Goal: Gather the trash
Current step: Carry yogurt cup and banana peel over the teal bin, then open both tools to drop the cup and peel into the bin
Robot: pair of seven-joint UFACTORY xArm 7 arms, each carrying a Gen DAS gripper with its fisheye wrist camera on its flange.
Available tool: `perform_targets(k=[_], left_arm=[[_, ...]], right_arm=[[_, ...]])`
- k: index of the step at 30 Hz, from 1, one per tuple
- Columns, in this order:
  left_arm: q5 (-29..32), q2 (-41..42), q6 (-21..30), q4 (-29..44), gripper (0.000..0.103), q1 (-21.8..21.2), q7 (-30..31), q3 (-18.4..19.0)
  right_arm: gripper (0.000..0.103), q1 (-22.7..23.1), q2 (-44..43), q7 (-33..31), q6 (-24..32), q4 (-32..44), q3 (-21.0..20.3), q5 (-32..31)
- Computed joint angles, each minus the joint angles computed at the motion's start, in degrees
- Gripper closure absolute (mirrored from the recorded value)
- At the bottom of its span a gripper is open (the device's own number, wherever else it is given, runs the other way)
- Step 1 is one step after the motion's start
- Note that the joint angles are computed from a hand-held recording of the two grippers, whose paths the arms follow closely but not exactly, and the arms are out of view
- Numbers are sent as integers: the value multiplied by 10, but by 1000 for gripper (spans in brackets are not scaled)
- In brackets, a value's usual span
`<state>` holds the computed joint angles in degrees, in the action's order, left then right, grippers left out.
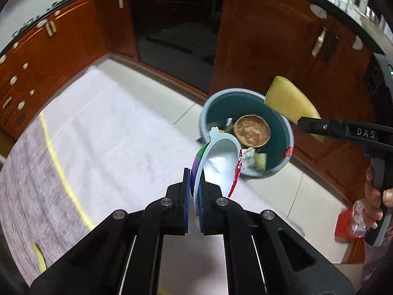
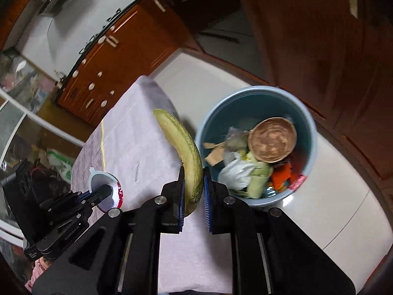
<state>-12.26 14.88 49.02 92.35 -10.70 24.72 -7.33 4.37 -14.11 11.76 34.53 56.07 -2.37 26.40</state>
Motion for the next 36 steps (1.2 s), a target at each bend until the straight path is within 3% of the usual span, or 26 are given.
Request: perform_targets(k=[13,23,25,26,27,29,36], left_arm=[[54,118,40,135,97,-66,-38,-14],[81,247,104,294,95,-99,-71,-4],[85,264,114,316,81,-104,-76,-2],[89,271,120,327,52,-108,-78,0],[95,270,108,321,42,-111,-81,5],[101,252,66,285,35,-111,-77,6],[97,250,72,282,22,-98,-75,3]], right_arm=[[90,-49,-2,1,24,-27,-30,-22],[90,-65,34,-3,39,-4,-26,-27],[90,-67,44,-2,41,6,-24,-27],[90,-68,49,-1,42,10,-22,-28],[90,-69,56,-1,44,16,-22,-28],[90,-70,65,0,46,25,-19,-29],[90,-73,99,-4,54,59,-9,-30]])
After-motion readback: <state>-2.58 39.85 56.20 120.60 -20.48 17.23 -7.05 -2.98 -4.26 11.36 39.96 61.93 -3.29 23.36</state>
